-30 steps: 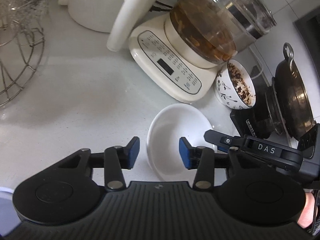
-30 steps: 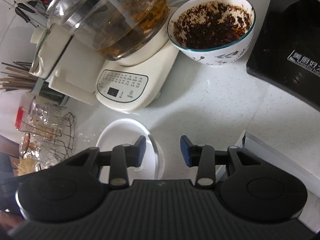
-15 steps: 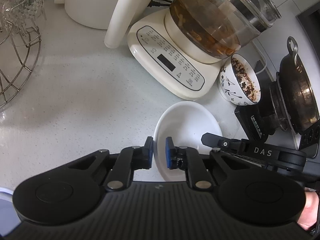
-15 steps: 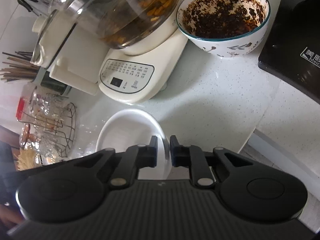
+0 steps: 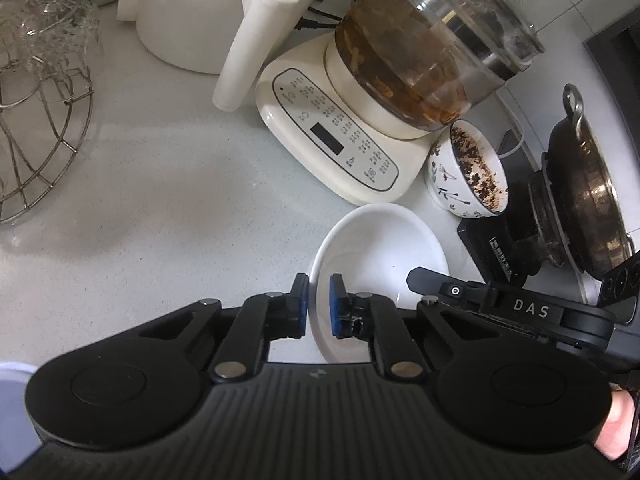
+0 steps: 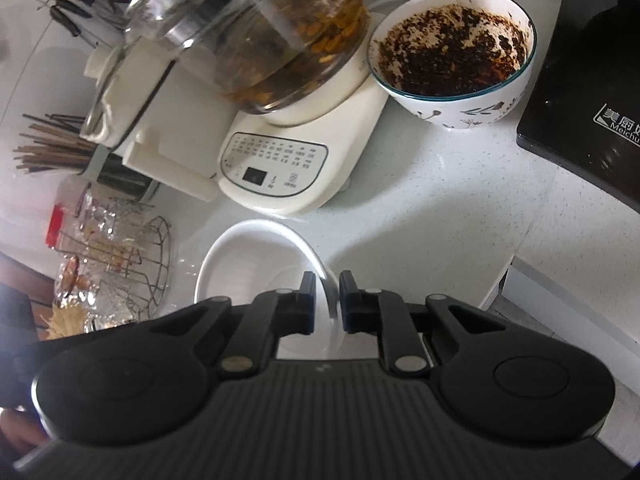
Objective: Organize plates and bowls
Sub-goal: 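Close the left gripper on the white bowl rim while the right gripper grips it too, then lift the white bowl with both grippers and carry it over the plastic bowls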
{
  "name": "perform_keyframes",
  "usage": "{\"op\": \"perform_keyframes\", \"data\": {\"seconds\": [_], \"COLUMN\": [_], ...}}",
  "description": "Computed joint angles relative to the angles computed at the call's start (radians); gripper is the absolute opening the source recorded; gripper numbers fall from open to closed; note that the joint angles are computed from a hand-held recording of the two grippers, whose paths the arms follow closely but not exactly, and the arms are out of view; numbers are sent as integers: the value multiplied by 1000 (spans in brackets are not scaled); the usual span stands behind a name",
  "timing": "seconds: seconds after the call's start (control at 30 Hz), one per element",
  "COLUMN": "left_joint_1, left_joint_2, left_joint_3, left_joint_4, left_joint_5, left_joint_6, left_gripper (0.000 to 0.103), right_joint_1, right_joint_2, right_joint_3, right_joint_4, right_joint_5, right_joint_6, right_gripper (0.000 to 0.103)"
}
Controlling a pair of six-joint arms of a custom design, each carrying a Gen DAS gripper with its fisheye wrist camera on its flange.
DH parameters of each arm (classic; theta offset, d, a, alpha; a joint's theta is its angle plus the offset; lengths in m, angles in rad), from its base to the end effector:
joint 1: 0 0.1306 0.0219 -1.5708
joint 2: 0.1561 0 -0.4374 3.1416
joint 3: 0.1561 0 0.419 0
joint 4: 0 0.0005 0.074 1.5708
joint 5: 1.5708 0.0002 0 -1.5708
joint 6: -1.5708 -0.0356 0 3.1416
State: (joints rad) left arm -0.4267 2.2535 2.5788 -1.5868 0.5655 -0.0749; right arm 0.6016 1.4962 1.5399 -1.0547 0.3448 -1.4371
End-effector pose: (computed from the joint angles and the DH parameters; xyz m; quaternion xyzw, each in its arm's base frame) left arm 0.6981 -0.3389 0.4577 0.2771 0.9085 -0.2973 0.0974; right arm 0.4465 0.2913 0.4937 0.4275 0.8462 0.1454 0.2830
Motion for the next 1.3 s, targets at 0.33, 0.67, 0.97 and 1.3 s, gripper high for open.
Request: {"op": "perform_keyframes", "data": {"seconds": [0.33,0.67,0.97,1.3], "left_joint_1": [9,40,84,151], "left_joint_2": [-74,-138,-165,-221], "left_joint_3": [-81,-130,-120,-172], "left_joint_4": [39,52,10,42], "left_joint_5": [-33,-7,-11,-1], "left_joint_6": [11,23,2,-6], "left_gripper": [13,13,13,13], "right_joint_1": [20,54,97,123], "right_joint_2": [6,33,85,166], "right_joint_3": [57,144,242,363], "right_joint_4": [-18,-61,-83,-85], "right_joint_5": [46,85,112,104], "right_joint_6": [41,80,80,130], "right_gripper": [15,15,15,16]}}
